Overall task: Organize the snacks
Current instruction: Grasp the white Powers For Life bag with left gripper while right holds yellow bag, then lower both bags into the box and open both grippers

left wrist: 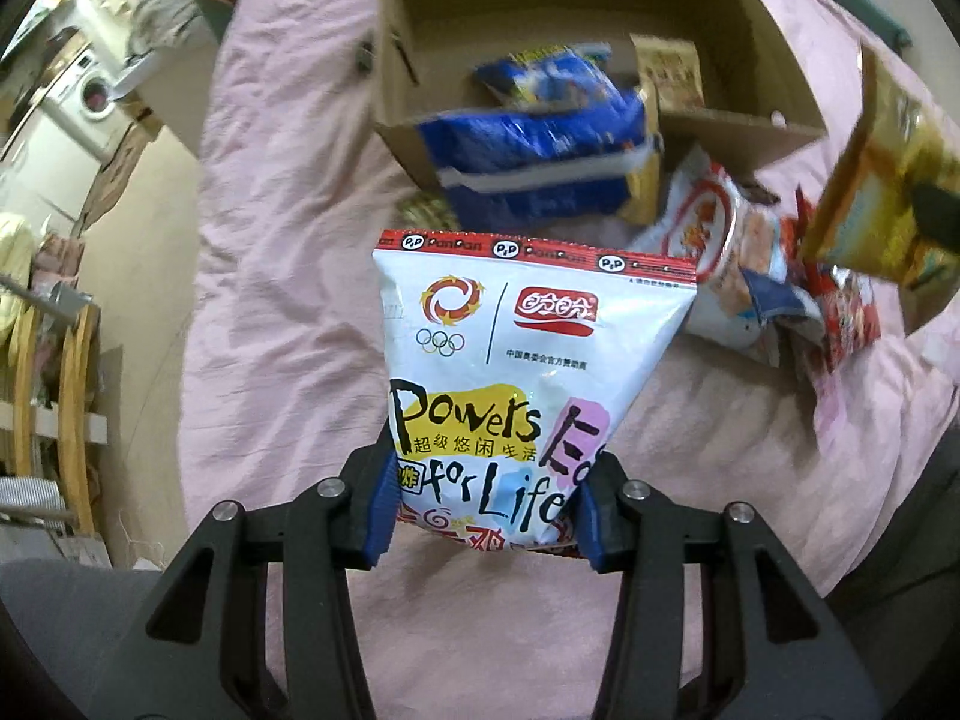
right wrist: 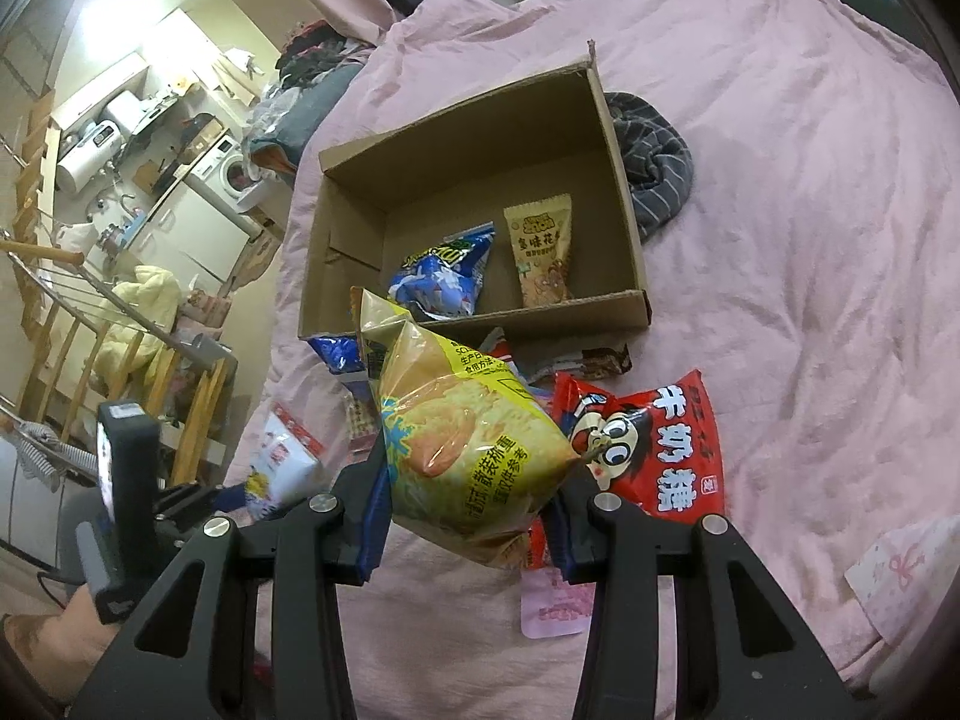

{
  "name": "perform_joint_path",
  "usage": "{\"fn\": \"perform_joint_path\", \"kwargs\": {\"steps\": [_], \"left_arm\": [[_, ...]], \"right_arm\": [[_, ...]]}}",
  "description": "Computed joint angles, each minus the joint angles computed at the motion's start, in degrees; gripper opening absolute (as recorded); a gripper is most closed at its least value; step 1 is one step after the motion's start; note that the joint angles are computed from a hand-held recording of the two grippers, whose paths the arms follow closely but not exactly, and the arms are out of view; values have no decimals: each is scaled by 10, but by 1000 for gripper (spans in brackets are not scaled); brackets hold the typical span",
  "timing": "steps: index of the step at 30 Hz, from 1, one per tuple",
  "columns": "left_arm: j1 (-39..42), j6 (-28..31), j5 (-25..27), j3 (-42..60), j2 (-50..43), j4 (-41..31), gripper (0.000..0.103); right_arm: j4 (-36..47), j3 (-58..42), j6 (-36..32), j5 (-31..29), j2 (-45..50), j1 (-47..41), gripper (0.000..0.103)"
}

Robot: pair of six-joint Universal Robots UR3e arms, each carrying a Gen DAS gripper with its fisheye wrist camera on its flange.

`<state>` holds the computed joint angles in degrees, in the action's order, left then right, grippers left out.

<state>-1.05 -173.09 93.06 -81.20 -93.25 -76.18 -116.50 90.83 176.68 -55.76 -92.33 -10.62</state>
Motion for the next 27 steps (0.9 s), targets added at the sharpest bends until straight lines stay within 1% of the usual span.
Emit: {"fn": "perform_joint_path", "kwargs": {"steps": [4,8,14,17,20,21,23,27], "left_arm": [[-1,-23,4,44,4,-12,43],[4,-31,4,81,1,-14,43],[10,-30,6,150,-29,-6,43],[11,-29,3,187,-50,-7,43],[18,-25,-6,226,-74,-9,43],[19,-24,-7,234,-79,-9,43],[21,-21,-12,270,-103,-13,43],[23,-19,-18,336,-146,-22,43]], "right_arm": [[-4,-1,2,5,-2,0,44],[-7,0,4,9,-4,-2,44],[-24,14,10,25,-20,-15,44],[-44,19,21,32,-25,-20,44],[-80,32,46,43,-36,-32,44],[-80,26,49,44,-36,-33,44],[-70,-6,56,28,-24,-30,44],[-61,-45,78,50,5,-41,44]]}}
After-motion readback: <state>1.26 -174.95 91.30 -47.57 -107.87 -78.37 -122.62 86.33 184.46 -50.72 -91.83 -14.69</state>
